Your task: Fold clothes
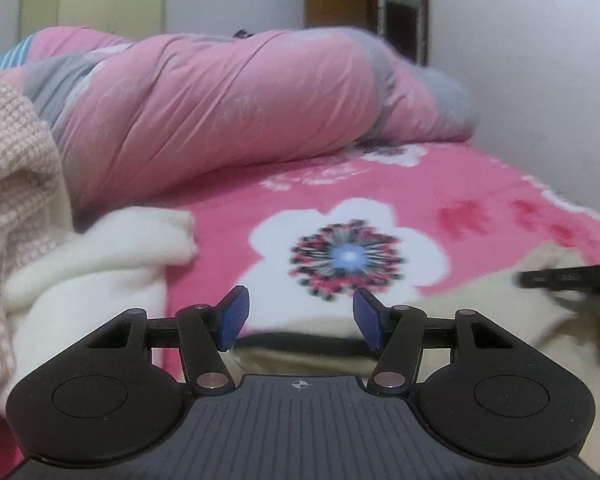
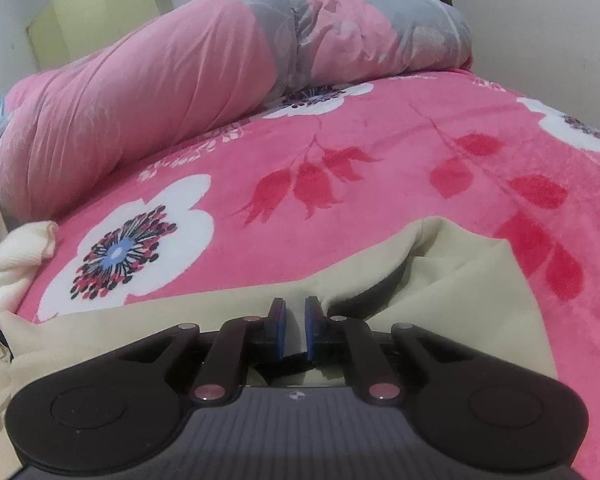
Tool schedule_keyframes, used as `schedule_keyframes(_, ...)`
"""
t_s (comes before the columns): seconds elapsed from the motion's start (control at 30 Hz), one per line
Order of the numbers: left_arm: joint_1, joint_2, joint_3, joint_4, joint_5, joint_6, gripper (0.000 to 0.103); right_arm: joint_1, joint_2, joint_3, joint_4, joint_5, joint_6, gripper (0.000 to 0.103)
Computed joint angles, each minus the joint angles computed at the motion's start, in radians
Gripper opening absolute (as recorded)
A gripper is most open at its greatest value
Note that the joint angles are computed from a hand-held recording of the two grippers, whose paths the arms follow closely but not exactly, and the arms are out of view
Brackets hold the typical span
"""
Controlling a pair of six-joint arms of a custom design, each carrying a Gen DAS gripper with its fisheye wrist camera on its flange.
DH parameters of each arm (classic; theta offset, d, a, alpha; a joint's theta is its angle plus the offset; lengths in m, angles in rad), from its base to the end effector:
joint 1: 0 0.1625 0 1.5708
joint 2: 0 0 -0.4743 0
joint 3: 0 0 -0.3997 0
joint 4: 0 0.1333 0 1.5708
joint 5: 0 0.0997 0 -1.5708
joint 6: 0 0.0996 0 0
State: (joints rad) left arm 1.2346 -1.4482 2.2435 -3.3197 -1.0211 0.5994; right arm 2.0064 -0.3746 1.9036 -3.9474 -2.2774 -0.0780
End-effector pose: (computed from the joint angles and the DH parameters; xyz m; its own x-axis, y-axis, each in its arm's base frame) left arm 0.0216 -0.4999 0.3800 -0.6730 0.2084 -0.7097 0.6910 0.5193 -0.5028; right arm 0.3073 -0.4977 -0.0387 -0.8705 0.0732 0.4868 -0.3481 0.6075 -0.7139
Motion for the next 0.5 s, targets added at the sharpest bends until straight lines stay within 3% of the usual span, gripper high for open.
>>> schedule_keyframes(0.1,0.029,0.061,-0.060,0.074,0.163,-0.148,0.057,-0.003,-0.002,0.004,-0.004,0.010,0.002,0.009)
schedule_keyframes(0.13,0.055,0.062,-0.069,0.114,0.165,-0.199,0.058,-0.004,-0.002,0.005,-0.006,0.013,0.002,0.009)
schedule_keyframes(0.23,0.117,0.035,-0.042,0.077,0.055,-0.209,0.060,-0.009,-0.006,0.012,-0.011,0.029,0.007,0.010)
schedule_keyframes(0.4,0.140,0.005,-0.018,0.027,-0.021,-0.229,0.059,-0.020,-0.013,0.027,-0.023,0.063,0.028,0.010)
schedule_keyframes(0.5,0.115,-0.021,0.010,-0.012,0.008,-0.214,0.058,-0.029,-0.017,0.036,-0.035,0.085,0.042,0.009)
